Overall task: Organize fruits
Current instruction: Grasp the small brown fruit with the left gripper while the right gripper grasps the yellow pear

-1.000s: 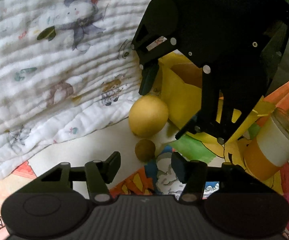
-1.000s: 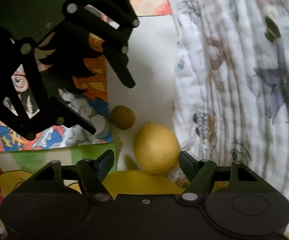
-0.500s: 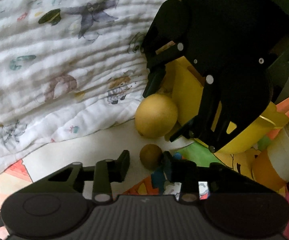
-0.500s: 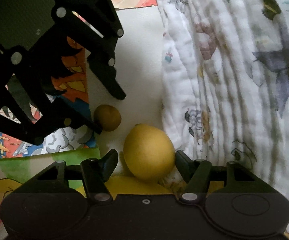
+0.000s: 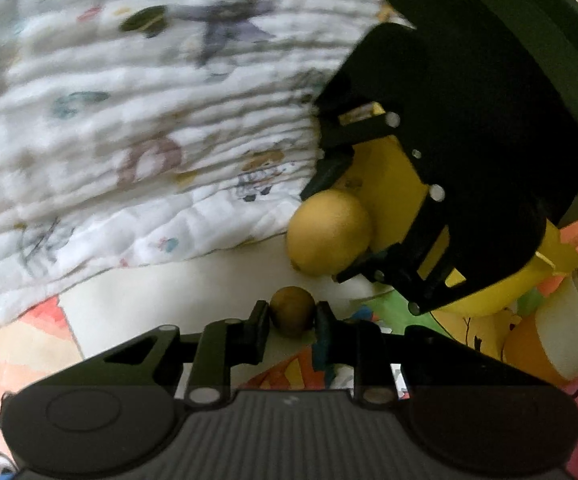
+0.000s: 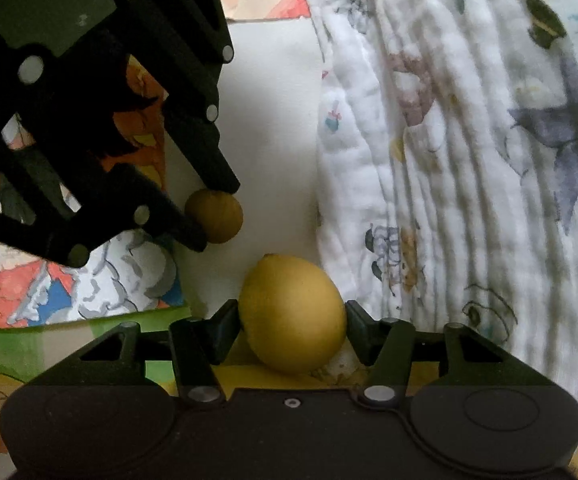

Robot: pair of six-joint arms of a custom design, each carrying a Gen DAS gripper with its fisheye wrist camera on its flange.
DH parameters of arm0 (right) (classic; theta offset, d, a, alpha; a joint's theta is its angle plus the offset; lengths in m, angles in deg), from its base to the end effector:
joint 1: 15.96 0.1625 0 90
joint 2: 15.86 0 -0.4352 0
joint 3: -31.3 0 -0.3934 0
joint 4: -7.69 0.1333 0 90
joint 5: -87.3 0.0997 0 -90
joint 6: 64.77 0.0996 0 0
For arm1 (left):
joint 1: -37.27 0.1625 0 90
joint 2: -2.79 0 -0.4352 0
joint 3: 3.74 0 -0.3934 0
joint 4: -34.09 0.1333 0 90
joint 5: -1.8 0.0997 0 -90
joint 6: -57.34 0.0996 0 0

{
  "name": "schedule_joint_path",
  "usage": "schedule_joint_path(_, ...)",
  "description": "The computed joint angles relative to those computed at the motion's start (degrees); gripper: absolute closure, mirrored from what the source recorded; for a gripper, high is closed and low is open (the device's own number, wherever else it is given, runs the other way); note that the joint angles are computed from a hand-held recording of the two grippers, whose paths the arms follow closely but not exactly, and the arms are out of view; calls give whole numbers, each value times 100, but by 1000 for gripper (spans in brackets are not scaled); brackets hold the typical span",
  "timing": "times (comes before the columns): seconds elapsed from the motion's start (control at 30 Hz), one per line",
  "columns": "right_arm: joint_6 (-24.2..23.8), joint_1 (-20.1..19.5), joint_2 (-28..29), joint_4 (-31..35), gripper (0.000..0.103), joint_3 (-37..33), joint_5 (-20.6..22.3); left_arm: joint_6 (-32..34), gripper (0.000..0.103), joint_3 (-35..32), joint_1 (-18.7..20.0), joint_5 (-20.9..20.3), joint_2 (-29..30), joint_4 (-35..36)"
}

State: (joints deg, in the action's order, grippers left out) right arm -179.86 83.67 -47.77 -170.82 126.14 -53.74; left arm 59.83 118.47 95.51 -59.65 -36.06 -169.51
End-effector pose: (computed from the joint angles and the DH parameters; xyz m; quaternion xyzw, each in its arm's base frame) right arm 0.1664 -0.6467 0.0288 0.7354 -0.4928 -0.2134 0.4134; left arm -0.1171 -0.5328 0.0194 0.2140 0.9130 -0.3047 0.1664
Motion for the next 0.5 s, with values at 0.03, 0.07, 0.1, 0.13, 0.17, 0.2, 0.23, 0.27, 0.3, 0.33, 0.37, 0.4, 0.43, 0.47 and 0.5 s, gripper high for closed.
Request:
schedule_joint_path(0.03, 107, 0, -89, 94, 45, 88, 51, -55, 76, 9, 2, 21, -25, 33)
schedule_joint_path(0.07, 189, -9, -160, 188, 45, 156, 133, -78, 76, -10, 8, 50, -31, 70)
schedule_joint_path(0.1, 276, 11, -262, 276, 45, 251, 183, -93, 76, 1, 7, 83, -46, 87)
schedule_joint_path(0.13, 333, 16, -319, 308, 45, 322, 240, -119, 76, 17, 0, 123, -70, 111)
schedule_joint_path(0.17, 378, 11, -369, 313, 45, 389, 310, -154, 76, 40, -9, 151, -87, 108)
schedule_joint_path(0.2, 408, -1, -415, 292, 45, 461, 387, -201, 76, 57, -13, 167, -117, 123)
schedule_joint_path(0.23, 421, -5, -448, 253, 46, 533, 434, -260, 76, 80, -24, 183, -147, 138)
schedule_joint_path(0.27, 440, 1, -485, 230, 46, 604, 474, -305, 76, 107, -40, 213, -174, 156)
schedule_joint_path(0.3, 402, -9, -524, 148, 46, 695, 528, -375, 76, 147, -109, 289, -212, 198)
schedule_joint_path(0.33, 361, -15, -562, 59, 46, 779, 579, -404, 76, 178, -152, 371, -240, 226)
schedule_joint_path(0.37, 345, -16, -608, -13, 46, 860, 639, -434, 76, 212, -190, 451, -265, 238)
schedule_joint_path(0.4, 379, -9, -657, -43, 46, 934, 685, -488, 76, 287, -226, 548, -332, 267)
schedule_joint_path(0.43, 459, 5, -729, -13, 46, 1011, 723, -592, 76, 345, -278, 696, -393, 343)
schedule_joint_path(0.47, 520, 30, -827, 28, 46, 1103, 765, -681, 76, 374, -322, 809, -426, 405)
schedule_joint_path(0.5, 521, 41, -907, 15, 45, 1196, 814, -760, 76, 402, -360, 878, -466, 455)
